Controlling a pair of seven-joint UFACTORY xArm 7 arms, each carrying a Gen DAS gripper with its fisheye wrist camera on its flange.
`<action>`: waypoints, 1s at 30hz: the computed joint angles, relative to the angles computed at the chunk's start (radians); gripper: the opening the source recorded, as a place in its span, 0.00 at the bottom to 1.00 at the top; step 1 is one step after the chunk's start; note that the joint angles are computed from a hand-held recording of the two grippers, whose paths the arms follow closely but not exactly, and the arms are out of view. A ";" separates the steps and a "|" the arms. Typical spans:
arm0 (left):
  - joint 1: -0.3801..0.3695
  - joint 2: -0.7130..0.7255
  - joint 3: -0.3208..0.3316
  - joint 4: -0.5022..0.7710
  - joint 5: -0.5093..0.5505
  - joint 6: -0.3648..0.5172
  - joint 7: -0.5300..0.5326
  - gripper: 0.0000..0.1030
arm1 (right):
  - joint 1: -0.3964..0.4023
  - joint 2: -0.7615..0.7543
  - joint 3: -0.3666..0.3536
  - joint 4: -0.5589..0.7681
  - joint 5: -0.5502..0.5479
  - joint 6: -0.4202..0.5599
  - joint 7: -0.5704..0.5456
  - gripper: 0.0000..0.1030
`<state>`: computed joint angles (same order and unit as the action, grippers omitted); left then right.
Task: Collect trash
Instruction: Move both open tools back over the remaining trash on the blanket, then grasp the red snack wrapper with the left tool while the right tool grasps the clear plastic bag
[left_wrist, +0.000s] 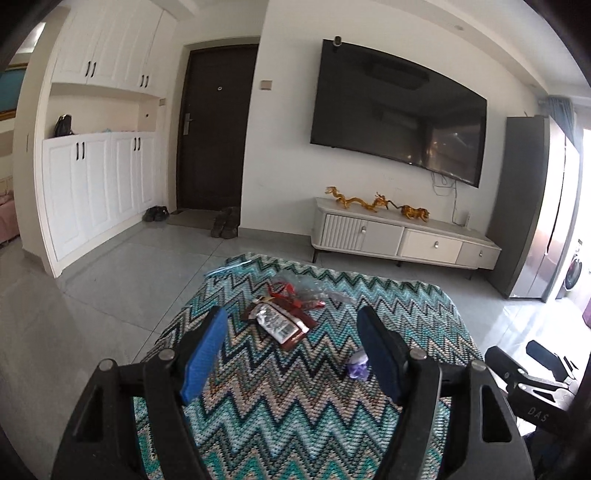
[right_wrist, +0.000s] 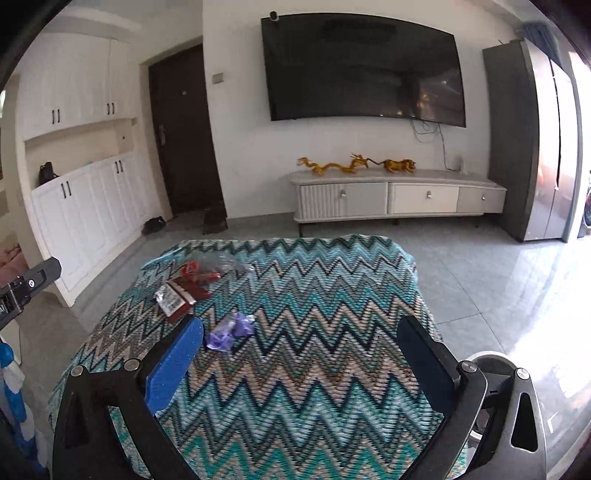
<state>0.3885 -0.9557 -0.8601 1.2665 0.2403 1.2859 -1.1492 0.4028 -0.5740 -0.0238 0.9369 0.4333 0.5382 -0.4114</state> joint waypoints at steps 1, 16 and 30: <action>-0.009 -0.006 0.007 -0.010 -0.003 0.004 0.000 0.69 | 0.005 0.000 0.001 -0.001 0.003 0.000 -0.001 1.00; -0.243 0.086 0.149 -0.260 -0.009 -0.068 -0.129 0.69 | 0.042 0.110 -0.012 0.012 0.062 0.025 -0.078 1.00; -0.503 0.139 0.490 -0.527 0.000 -0.382 -0.105 0.69 | -0.003 0.346 0.027 0.189 0.251 0.185 -0.266 0.84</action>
<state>-0.1143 -0.8171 -0.3699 0.7395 0.2407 0.9039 -1.2539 0.4003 -0.2276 0.0037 1.1261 0.6841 0.7235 -0.6773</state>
